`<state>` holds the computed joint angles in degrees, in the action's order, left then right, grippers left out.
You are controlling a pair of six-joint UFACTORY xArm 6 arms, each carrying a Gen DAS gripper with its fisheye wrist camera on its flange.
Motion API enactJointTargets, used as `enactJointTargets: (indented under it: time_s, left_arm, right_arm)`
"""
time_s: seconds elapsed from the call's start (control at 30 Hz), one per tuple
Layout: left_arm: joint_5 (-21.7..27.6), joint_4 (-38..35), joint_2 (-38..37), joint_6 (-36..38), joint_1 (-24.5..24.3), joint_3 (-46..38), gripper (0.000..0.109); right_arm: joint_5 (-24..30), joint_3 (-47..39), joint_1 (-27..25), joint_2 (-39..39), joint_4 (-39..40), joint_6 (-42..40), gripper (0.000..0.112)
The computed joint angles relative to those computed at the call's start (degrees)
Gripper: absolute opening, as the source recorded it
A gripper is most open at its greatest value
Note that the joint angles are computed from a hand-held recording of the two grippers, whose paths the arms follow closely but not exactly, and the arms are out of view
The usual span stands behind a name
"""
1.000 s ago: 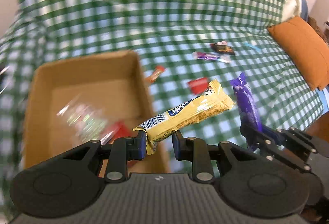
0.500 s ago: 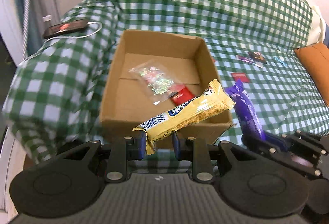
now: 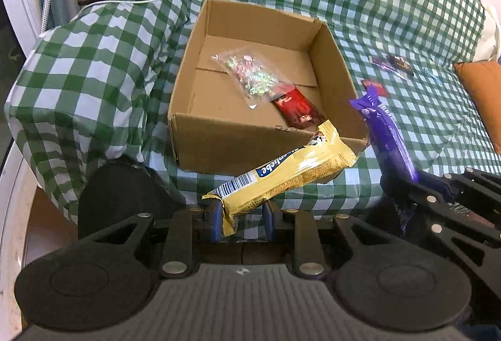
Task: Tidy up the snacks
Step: 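Carry the yellow wafer bar and purple chocolate bar toward the cardboard box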
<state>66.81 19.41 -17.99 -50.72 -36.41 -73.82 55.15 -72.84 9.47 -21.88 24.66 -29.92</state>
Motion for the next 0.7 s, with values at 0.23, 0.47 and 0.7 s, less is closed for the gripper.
enactJointTargets:
  time_s: [0.23,0.47,0.7]
  left_arm:
    - [-0.6,-0.6,2.1,1.6,0.7,-0.9,0.029]
    - [0.1,-2.1,5.6,4.1,1.8,-3.5,0.029]
    - [1.5,-4.0,11.1,7.7,3.3,-8.4,0.029]
  right_arm:
    - [0.7,-0.6,-0.1,1.4,-0.7,1.1,0.014]
    - [2.6,-2.0,-1.6,4.2,-0.1,1.0,0.014]
    - [4.0,-4.0,-2.7,8.2,0.5,1.9,0.014]
